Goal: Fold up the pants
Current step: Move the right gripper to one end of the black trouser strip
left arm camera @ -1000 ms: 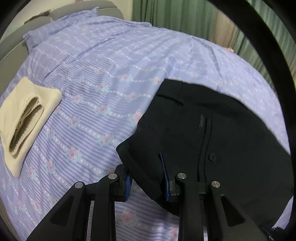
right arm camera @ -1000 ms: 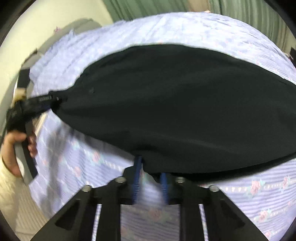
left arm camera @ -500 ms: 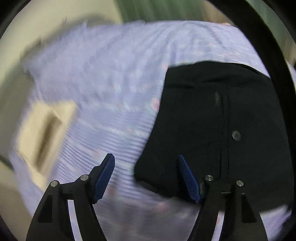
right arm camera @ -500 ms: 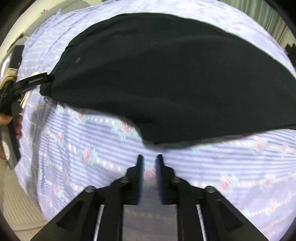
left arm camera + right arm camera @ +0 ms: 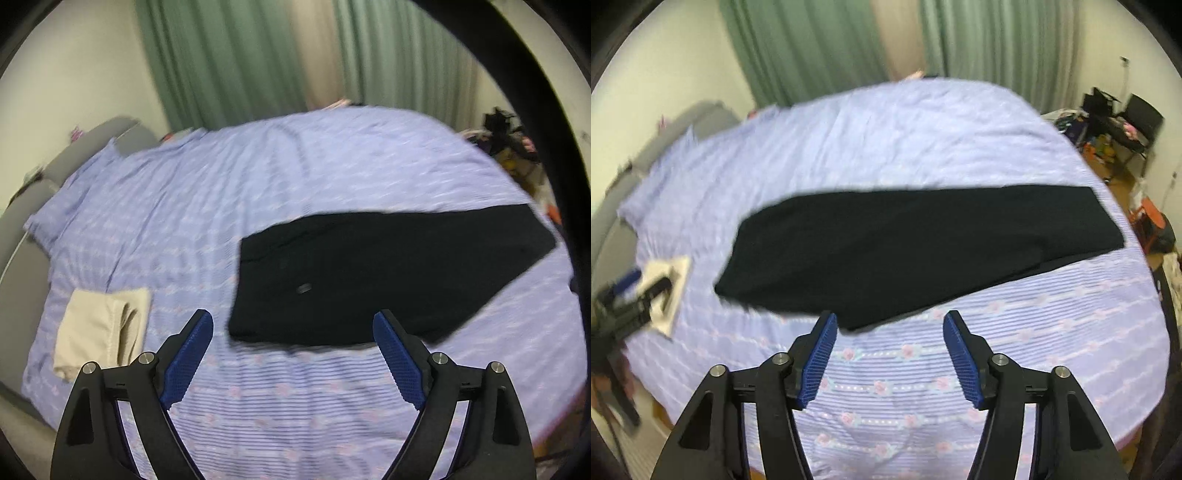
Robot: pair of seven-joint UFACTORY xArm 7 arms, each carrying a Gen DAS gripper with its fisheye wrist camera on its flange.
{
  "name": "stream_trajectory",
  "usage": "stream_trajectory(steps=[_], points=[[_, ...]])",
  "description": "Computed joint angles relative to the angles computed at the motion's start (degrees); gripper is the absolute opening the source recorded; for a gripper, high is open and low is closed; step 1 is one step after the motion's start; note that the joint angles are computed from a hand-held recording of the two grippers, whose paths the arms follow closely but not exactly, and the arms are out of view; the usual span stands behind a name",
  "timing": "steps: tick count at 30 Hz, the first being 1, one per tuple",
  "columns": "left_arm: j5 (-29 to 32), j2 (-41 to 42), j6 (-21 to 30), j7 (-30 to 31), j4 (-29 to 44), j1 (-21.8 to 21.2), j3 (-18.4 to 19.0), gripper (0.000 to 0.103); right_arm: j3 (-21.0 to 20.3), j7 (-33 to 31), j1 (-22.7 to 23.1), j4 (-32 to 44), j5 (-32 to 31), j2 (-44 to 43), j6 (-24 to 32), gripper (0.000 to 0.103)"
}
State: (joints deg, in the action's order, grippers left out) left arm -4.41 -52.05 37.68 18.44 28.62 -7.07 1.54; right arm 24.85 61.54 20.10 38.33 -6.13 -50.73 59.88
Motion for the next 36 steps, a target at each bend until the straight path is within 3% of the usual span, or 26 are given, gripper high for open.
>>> stream_trajectory(steps=[5, 11, 17, 26, 31, 36], points=[[-3.0, -5.2, 4.8, -3.8, 2.7, -4.4, -3.7, 0.093, -0.3, 0.2, -1.6, 3.3, -1.4, -8.7, 8.9, 0.067], [-6.2, -7.4, 9.5, -12.3, 8.1, -8.9, -8.8, 0.098, -1.3, -4.8, -3.9, 6.4, -1.5, -18.0, 18.6, 0.072], [-6.7, -6.5, 8.1, -22.8, 11.3, -12.2, -17.1, 0.099, -7.0, -12.8, -5.6, 4.5, -3.5, -30.1, 24.7, 0.072], [-1.2, 1.4, 8.3, -49.0, 23.2, -7.1, -37.6, 0.101, -27.3, -30.5, -5.8, 0.4, -10.4, -43.7, 26.1, 0.072], [4.0, 8.2, 10.3, -63.0, 32.3, 1.3, -50.5, 0.101, -39.2, -40.8, -6.7, 0.2, -15.2, -45.1, 26.4, 0.071], [9.7, 16.2, 9.5, -70.7, 38.3, 9.0, -60.8, 0.101, -50.2, -47.0, -9.6, -0.7, -20.1, -44.4, 22.6, 0.071]])
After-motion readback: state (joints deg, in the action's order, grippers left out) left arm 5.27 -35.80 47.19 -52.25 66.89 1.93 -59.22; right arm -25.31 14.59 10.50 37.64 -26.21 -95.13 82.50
